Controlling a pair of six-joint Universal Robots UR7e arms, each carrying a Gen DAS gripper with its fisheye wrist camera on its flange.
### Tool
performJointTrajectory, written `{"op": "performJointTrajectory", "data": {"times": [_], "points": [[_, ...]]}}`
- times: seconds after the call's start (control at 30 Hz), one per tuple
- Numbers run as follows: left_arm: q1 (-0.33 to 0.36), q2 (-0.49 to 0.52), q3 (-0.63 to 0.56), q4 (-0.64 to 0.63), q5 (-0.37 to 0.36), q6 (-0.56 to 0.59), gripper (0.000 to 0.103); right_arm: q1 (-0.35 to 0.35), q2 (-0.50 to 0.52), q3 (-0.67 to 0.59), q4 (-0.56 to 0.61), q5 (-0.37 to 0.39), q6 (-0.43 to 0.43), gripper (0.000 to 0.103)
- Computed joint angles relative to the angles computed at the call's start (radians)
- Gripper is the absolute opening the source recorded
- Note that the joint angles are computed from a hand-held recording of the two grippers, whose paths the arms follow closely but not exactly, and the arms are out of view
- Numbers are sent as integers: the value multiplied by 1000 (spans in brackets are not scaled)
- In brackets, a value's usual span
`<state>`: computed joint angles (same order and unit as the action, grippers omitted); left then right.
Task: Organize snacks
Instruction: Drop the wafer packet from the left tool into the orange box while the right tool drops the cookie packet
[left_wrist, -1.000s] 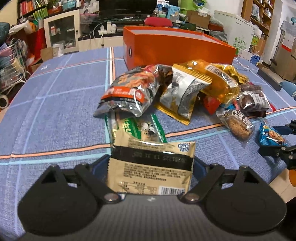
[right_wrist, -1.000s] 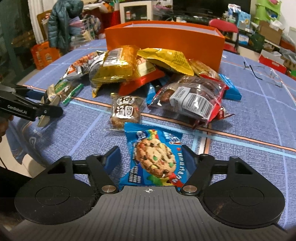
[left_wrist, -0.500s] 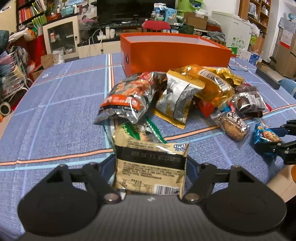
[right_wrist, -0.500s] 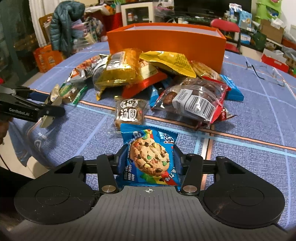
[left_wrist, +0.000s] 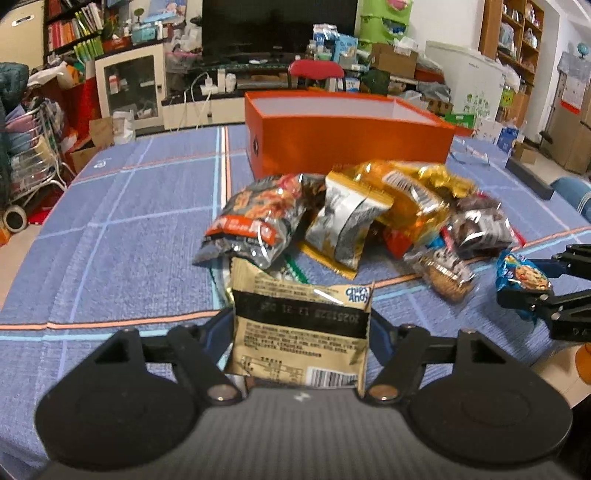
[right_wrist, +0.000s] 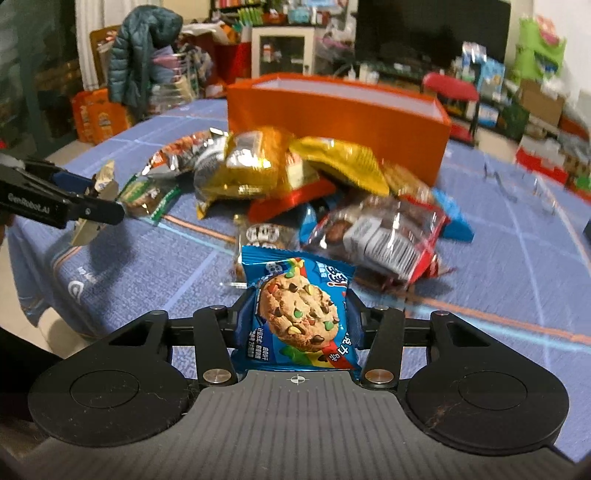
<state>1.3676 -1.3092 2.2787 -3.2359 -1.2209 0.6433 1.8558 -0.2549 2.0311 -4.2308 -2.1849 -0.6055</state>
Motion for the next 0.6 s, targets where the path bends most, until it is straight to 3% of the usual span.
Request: {"op": "performJointTrajectory", "data": {"times": [0.13,0.33,0.43,0.6], "points": [[-24,-15,20,-33,-2,-18,72,25,9,-9,-55,-11,-53,35],[-80,-37,17,-52,-4,-72,72,56,-28,5,-117,-2,-57,35],[-105,-17,-39,-10,7,-125,72,48,-93,2,-64,23,0,35],[-159,104,-197,-25,22,-115,72,44,-172,-123,35,46,-7,35]]}}
